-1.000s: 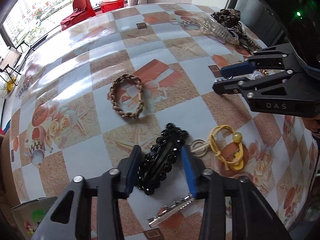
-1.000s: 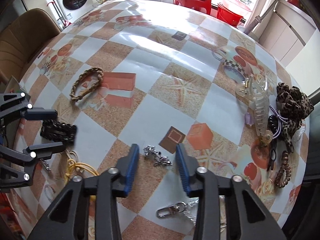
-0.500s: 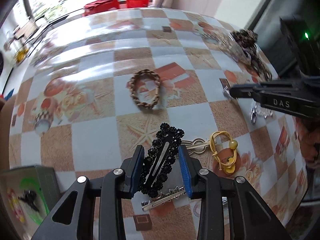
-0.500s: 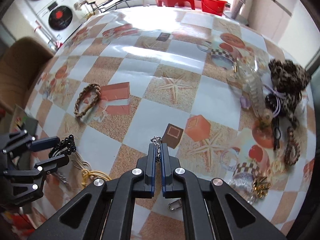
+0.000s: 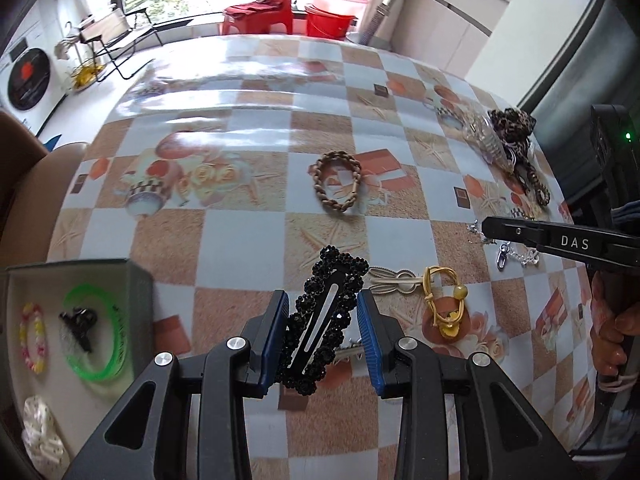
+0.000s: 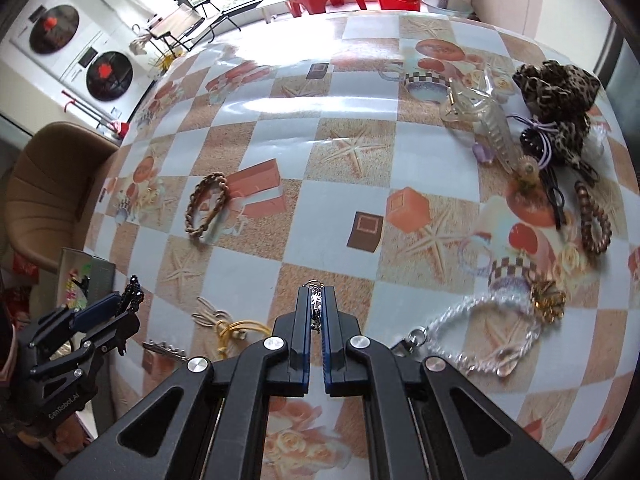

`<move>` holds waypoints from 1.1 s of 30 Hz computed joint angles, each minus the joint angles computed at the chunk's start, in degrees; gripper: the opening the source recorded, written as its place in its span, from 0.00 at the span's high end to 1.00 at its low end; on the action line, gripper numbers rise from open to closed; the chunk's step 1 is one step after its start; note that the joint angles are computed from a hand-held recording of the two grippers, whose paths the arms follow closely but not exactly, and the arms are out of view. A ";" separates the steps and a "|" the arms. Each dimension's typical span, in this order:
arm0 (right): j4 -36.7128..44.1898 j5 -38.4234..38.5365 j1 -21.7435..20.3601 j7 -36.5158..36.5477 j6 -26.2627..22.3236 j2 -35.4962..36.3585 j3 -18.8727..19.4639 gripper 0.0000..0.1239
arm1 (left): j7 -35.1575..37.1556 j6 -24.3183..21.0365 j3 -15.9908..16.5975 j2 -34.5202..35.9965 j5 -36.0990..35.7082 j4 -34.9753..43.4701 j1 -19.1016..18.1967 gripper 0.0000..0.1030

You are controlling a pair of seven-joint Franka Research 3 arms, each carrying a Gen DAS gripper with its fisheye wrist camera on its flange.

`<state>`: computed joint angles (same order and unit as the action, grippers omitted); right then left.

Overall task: Organize jewelry
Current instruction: 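Carry the rhinestone clip with the left tool while the right tool carries the charm to the tray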

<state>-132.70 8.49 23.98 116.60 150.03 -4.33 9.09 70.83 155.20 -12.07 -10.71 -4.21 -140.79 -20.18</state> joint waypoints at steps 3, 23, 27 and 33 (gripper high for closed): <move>-0.37 0.01 0.20 1.72 0.06 -1.06 0.36 0.96 | -1.65 -0.15 -0.05 -2.36 0.32 -1.52 0.21 0.62; 10.45 -2.09 6.03 5.34 -0.52 2.89 3.99 0.96 | -7.17 -4.33 4.99 -24.50 2.82 -15.73 1.90 0.62; 15.50 -2.56 8.53 4.79 -0.56 6.93 4.39 0.96 | -8.39 -6.70 5.95 -29.91 4.18 -19.27 3.56 0.62; 24.91 -2.45 12.75 2.74 -1.50 14.85 4.62 0.96 | -9.43 -10.57 7.54 -37.41 5.75 -24.37 6.06 0.62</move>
